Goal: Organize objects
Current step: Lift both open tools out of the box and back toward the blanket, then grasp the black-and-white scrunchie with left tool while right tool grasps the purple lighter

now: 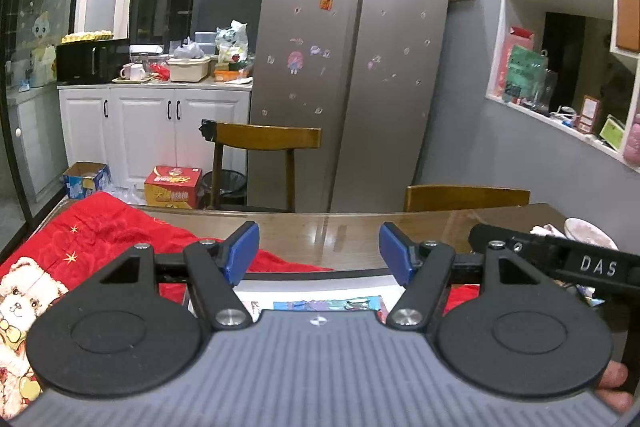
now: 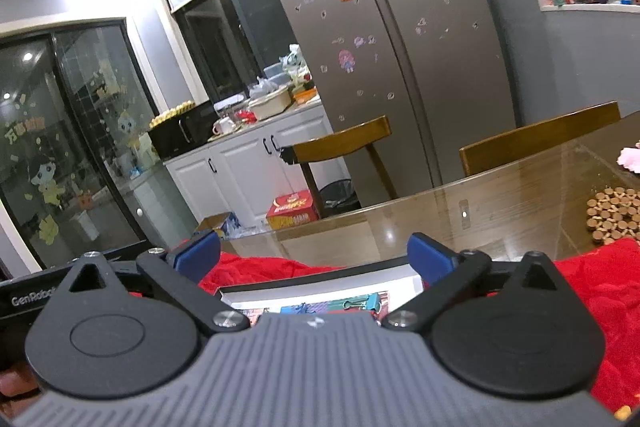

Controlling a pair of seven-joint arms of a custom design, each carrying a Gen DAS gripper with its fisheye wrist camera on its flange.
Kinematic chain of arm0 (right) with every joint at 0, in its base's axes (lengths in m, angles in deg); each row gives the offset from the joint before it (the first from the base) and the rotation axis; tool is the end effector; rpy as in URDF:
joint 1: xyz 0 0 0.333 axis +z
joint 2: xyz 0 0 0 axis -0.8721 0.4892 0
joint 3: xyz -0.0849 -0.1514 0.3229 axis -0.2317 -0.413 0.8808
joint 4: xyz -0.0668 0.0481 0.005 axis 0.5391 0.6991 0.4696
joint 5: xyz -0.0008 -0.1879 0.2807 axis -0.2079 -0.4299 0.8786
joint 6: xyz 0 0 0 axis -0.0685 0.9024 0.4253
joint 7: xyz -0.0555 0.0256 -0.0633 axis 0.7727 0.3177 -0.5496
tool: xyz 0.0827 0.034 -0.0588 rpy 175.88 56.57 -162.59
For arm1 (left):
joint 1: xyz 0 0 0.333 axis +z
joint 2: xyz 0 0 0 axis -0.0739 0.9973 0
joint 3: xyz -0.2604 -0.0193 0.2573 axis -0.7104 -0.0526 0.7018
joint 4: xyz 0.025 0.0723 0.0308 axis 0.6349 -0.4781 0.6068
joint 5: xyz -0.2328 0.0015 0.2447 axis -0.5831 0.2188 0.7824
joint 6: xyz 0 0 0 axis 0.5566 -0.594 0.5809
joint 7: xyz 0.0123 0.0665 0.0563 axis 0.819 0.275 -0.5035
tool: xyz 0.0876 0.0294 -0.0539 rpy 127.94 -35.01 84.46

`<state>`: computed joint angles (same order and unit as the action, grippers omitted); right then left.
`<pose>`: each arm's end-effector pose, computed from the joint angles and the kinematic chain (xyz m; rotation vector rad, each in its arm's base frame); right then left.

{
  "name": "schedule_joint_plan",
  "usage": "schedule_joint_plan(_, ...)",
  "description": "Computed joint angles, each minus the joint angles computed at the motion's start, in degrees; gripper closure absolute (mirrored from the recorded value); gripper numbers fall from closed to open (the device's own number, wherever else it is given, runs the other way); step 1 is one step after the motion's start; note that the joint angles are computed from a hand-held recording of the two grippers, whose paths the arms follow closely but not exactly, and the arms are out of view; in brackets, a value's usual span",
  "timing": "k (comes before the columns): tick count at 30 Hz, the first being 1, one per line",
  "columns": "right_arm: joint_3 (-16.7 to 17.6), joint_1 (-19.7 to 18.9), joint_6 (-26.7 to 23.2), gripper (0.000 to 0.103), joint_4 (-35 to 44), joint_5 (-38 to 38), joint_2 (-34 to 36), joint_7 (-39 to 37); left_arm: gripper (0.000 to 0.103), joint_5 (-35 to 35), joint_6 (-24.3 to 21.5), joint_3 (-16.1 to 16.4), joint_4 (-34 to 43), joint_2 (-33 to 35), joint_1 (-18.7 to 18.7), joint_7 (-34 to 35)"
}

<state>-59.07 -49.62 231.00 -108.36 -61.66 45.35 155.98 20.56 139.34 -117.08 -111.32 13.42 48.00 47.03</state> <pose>0.5125 0.3583 0.5986 -1.5679 1.1364 -0.2904 0.4276 -0.1951 0.6492 -1.6975 1.2276 -0.9520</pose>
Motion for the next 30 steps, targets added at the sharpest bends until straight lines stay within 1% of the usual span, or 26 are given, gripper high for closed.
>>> schedule_joint_plan(2, 0.0, -0.7, 1.8, 0.000, -2.1, -0.3, -1.1, 0.5, 0.031, -0.4, 0.4, 2.2, -1.5, -1.1, -2.9, 0.3)
schedule_joint_plan(3, -0.6, -0.4, 2.6, 0.000, -2.9, -0.7, -1.5, 0.9, 0.031, -0.7, 0.4, 3.3, -2.5, -1.9, -4.5, 0.5)
schedule_joint_plan(4, -1.4, 0.1, 3.6, 0.000, -3.9, -1.1, -2.0, 1.4, 0.031, -0.9, 0.7, 4.2, -3.5, -2.7, -5.8, 0.6)
schedule_joint_plan(5, -3.0, 1.2, 4.8, 0.000, -5.1, -1.2, -2.5, 1.7, 0.031, -1.1, 1.1, 5.1, -4.8, -3.8, -7.2, 0.8)
schedule_joint_plan(6, -5.4, 3.3, 6.0, 0.000, -6.4, -0.8, -3.1, 1.6, 0.031, -1.2, 1.8, 5.4, -5.8, -4.4, -7.8, 1.0)
schedule_joint_plan(8, -11.3, 9.0, 8.4, 0.000, -9.2, 1.8, -4.0, 0.0, 0.028, -1.7, 3.0, 6.1, -8.5, -6.0, -9.7, 1.6)
schedule_joint_plan(10, -15.5, 13.4, 10.3, 0.000, -11.9, 4.7, -4.5, -2.8, 0.024, -2.5, 4.6, 6.0, -11.3, -7.4, -11.0, 2.2)
schedule_joint_plan(12, -18.6, 17.5, 11.6, 0.000, -14.1, 8.8, -4.7, -6.6, 0.023, -3.6, 6.7, 5.2, -14.4, -8.7, -11.8, 2.6)
schedule_joint_plan(14, -20.2, 20.1, 12.3, 0.000, -15.6, 12.2, -4.4, -10.1, 0.023, -4.6, 8.5, 3.7, -16.6, -9.0, -11.6, 3.3)
schedule_joint_plan(17, -20.5, 21.7, 12.4, 0.000, -16.5, 14.8, -3.5, -13.4, 0.023, -6.2, 10.4, 1.1, -19.0, -9.8, -10.4, 4.2)
schedule_joint_plan(19, -19.9, 21.5, 12.4, 0.000, -16.8, 15.4, -3.0, -14.0, 0.023, -7.3, 11.3, -0.9, -20.1, -10.5, -8.9, 4.5)
schedule_joint_plan(22, -17.8, 19.4, 12.4, 0.000, -17.7, 13.8, -2.4, -12.0, 0.023, -9.2, 13.0, -3.7, -21.7, -11.3, -7.2, 3.9)
schedule_joint_plan(26, -12.1, 12.2, 13.1, 0.000, -18.2, 4.3, -0.9, -4.9, 0.023, -11.8, 14.9, -7.5, -23.5, -9.4, -5.7, 1.8)
schedule_joint_plan(28, -11.7, 11.4, 13.4, 0.000, -18.4, 2.1, -0.2, -2.8, 0.023, -11.7, 15.6, -9.9, -23.6, -6.9, -4.4, 1.4)
schedule_joint_plan(30, -12.7, 12.3, 13.4, 0.000, -19.1, 1.6, 0.0, -2.6, 0.023, -11.0, 16.0, -12.8, -23.7, -4.8, -2.6, 1.6)
